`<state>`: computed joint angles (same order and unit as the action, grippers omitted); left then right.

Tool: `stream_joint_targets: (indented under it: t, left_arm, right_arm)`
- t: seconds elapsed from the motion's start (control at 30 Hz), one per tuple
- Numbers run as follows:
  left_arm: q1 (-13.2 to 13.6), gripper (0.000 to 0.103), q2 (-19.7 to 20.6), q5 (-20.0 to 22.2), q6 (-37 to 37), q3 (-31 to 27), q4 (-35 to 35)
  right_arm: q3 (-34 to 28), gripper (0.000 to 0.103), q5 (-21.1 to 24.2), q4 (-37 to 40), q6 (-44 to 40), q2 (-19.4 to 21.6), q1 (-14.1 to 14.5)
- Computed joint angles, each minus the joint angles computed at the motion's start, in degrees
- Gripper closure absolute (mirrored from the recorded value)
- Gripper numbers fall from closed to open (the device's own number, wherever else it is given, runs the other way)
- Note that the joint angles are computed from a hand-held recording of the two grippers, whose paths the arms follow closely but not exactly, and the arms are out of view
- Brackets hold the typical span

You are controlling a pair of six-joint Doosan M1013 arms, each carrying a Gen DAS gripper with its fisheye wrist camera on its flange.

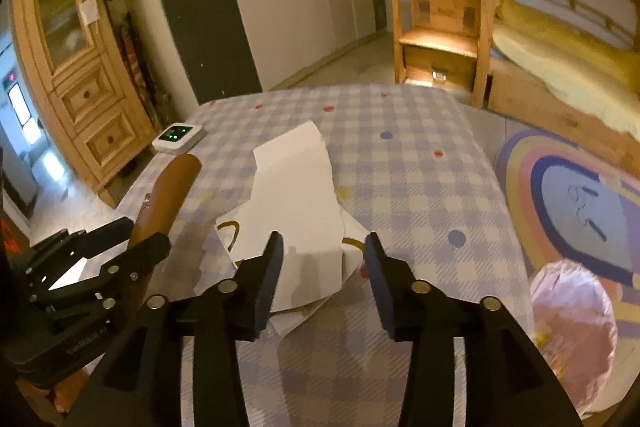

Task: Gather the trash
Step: 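Carry the white paper and brown sheath to the wastebasket with both grippers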

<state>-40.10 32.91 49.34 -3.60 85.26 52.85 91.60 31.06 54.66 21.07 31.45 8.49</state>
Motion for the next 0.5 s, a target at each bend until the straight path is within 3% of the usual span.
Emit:
stream_joint_targets:
  t: [0.1, 0.2, 0.3, 0.5]
  left_arm:
    - [0.12, 0.051, -0.13, 0.14, 0.06, 0.28, -0.34]
    - [0.13, 0.051, -0.41, 0.34, -0.67, 0.68, -0.08]
    - [0.23, 0.051, -0.8, 0.06, -1.82, 1.28, 0.31]
    - [0.28, 0.051, -0.9, -0.34, -1.41, 1.49, 0.28]
  right_arm:
    - [-0.89, 0.053, 1.14, -3.74, 4.74, 0.5, 0.2]
    - [0.89, 0.055, -0.48, 1.27, -1.24, -0.53, 0.08]
    - [1.56, 0.066, 0.74, 4.25, -5.34, -0.9, -0.35]
    - [-0.7, 0.065, 0.88, -6.79, 4.92, 0.76, 0.66]
